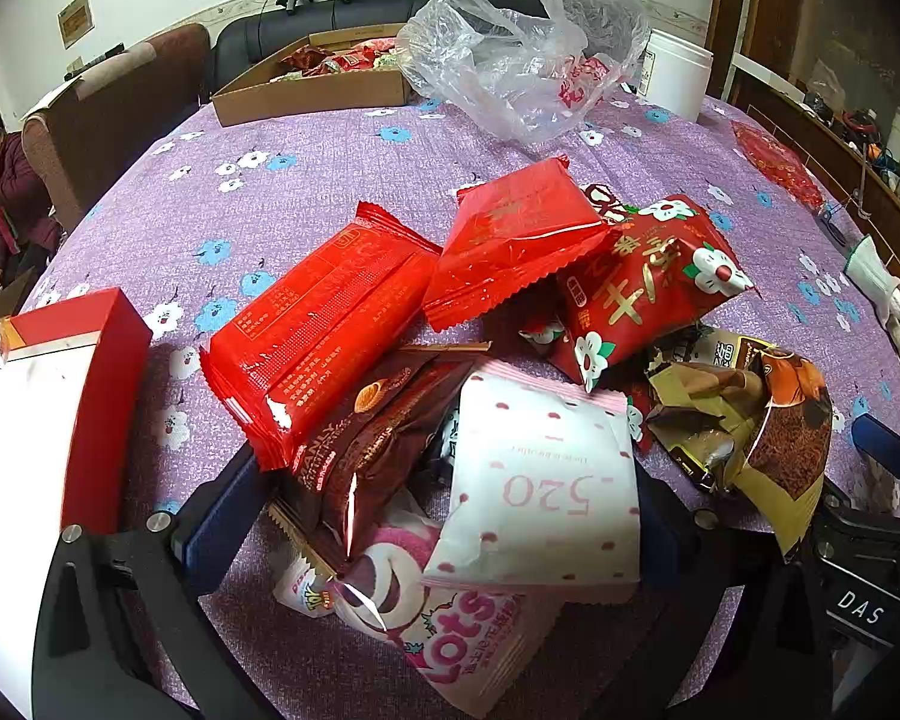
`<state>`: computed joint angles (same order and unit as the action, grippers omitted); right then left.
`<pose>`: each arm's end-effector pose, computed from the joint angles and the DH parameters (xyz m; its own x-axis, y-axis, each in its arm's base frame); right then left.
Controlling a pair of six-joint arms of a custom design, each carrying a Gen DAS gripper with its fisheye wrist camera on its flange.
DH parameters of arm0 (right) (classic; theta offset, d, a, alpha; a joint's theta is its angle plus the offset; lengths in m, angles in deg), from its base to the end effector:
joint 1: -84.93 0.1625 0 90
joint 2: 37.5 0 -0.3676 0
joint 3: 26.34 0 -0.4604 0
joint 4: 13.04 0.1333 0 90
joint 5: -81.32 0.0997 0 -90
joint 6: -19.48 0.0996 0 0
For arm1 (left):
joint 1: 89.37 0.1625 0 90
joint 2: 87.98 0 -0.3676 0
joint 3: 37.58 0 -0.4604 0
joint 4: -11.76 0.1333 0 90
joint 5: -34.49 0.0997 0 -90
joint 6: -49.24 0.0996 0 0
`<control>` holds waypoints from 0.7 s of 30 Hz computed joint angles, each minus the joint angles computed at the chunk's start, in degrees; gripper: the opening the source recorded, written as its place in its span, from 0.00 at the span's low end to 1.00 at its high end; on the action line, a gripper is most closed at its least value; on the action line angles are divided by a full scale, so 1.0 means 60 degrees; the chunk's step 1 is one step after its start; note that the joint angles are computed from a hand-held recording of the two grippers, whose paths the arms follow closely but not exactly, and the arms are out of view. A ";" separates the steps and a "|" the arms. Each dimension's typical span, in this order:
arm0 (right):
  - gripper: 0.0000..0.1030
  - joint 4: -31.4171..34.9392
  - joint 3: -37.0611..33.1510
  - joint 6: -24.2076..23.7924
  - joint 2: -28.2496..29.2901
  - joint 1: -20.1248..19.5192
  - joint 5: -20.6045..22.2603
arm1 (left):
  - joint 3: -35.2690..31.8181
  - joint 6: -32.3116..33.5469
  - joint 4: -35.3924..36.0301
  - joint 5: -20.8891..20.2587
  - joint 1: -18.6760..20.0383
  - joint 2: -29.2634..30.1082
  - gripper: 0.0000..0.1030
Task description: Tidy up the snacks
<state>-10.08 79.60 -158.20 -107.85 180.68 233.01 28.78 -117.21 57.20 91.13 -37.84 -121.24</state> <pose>0.0928 -0.4659 0.1333 -0.5429 0.6621 0.5166 -0.0405 0.5937 -0.8036 -0.2334 -0.5961 0.0113 -0.5590 0.6018 -0.5705 0.7619 0.6443 -0.0669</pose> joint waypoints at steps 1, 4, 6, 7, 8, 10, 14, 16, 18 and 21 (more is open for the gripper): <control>1.00 0.0000 0.0000 0.0000 0.0000 0.0000 0.0000 | -0.0010 0.0002 0.0004 0.0002 0.0003 0.0005 1.00; 1.00 0.0000 0.0001 0.0001 0.0000 0.0000 -0.0001 | 0.0000 0.0000 0.0000 -0.0001 0.0000 0.0001 1.00; 1.00 -0.0004 0.0002 -0.0001 0.0000 0.0003 0.0003 | -0.0003 0.0001 0.0002 0.0001 0.0002 0.0001 1.00; 1.00 -0.0004 0.0002 -0.0001 0.0000 0.0003 0.0003 | -0.0013 0.0001 0.0006 0.0000 0.0002 0.0009 1.00; 1.00 -0.0004 0.0002 -0.0001 0.0000 0.0003 0.0003 | -0.0013 0.0001 0.0006 0.0000 0.0002 0.0009 1.00; 1.00 0.0002 -0.0002 0.0000 -0.0001 0.0002 0.0002 | 0.0002 0.0001 0.0000 0.0002 0.0002 -0.0002 1.00; 1.00 0.0003 -0.0001 0.0003 -0.0001 0.0005 0.0003 | -0.0005 0.0001 0.0004 0.0001 0.0003 0.0003 1.00; 1.00 0.0021 0.0005 0.0028 -0.0003 0.0027 0.0023 | -0.0013 0.0001 0.0007 -0.0001 0.0001 0.0008 1.00; 1.00 0.0016 0.0003 0.0061 0.0004 0.0047 0.0065 | -0.0006 0.0000 0.0004 0.0001 0.0001 0.0004 1.00; 1.00 -0.0005 -0.0016 0.0059 0.0007 0.0036 0.0094 | -0.0009 -0.0012 0.0015 -0.0008 -0.0001 0.0007 1.00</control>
